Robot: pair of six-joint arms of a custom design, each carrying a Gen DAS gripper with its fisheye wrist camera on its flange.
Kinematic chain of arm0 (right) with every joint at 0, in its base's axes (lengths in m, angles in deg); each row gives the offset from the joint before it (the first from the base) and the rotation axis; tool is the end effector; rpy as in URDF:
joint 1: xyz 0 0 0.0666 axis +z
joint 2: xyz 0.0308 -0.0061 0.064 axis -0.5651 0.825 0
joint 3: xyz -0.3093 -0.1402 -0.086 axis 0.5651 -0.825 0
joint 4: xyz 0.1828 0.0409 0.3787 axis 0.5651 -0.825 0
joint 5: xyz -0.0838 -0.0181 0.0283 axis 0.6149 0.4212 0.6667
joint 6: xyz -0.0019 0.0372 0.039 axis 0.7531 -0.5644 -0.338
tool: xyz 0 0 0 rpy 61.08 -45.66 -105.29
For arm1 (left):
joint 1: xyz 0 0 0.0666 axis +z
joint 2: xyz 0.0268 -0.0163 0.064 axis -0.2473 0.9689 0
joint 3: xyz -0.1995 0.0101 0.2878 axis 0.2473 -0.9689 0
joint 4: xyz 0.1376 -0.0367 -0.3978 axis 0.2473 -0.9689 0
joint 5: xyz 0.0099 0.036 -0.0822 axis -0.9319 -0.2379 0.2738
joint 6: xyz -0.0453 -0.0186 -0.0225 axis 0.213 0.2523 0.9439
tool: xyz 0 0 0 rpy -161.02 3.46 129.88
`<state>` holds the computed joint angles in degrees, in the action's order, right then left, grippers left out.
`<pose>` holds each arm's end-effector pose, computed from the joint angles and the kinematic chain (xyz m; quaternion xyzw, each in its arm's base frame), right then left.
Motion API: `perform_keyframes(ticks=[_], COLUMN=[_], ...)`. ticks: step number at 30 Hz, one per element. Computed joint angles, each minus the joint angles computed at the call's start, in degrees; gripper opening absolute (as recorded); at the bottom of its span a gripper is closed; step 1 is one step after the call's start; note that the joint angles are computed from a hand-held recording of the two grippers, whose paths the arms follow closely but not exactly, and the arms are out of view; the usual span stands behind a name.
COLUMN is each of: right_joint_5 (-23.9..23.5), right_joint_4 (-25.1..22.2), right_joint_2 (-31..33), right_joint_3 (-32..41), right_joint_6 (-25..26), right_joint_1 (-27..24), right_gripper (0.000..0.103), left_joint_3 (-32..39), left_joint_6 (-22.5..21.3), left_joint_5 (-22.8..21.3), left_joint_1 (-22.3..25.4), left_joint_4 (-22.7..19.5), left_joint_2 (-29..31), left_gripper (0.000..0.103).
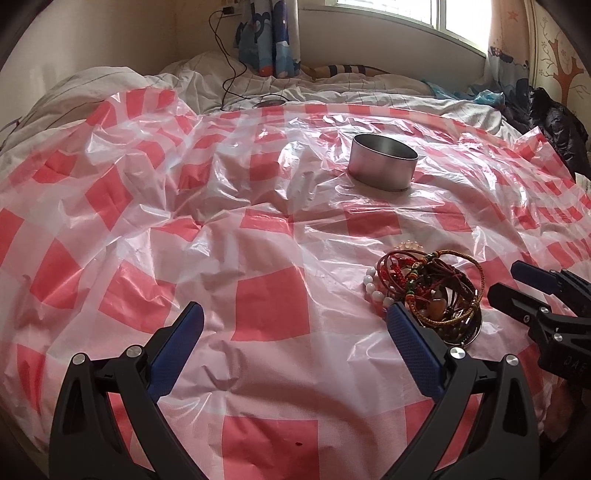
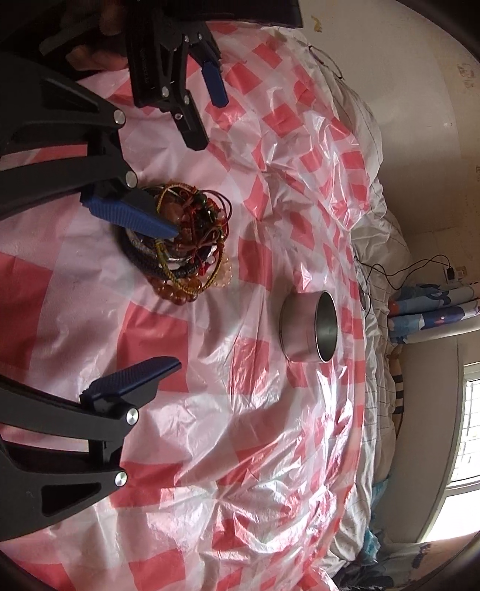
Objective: Organize jewelry
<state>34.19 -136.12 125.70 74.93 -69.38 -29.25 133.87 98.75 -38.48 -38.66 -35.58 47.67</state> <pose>0.6067 0.0716 0.4708 -0.2435 0.8943 0.2089 0.3119 0.5271 -0.2210 0.4762 -0.1340 0.9202 0.0620 0.3625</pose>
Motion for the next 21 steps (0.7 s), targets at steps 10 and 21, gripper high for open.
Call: perform_keyframes(ticks=[10, 21], right_joint_5=[-6.97, -7.28], right_joint_4=[-8.08, -10.09], right_joint_2=[6.76, 8.88], right_joint_3=[8.19, 10.55], right_joint_6=[-3.5, -3.55], right_joint_1=[-0.61, -0.18], right_gripper=[0.055, 0.043], left_joint_3=[0.49, 0.79], left_joint_6=[-0.07, 0.01], left_joint_5=[1.36, 2.11], left_joint_1=[0.04, 0.0], left_joint_4=[0.03, -0.01], left_joint_2=[0.5, 0.84], left_gripper=[0.095, 0.095])
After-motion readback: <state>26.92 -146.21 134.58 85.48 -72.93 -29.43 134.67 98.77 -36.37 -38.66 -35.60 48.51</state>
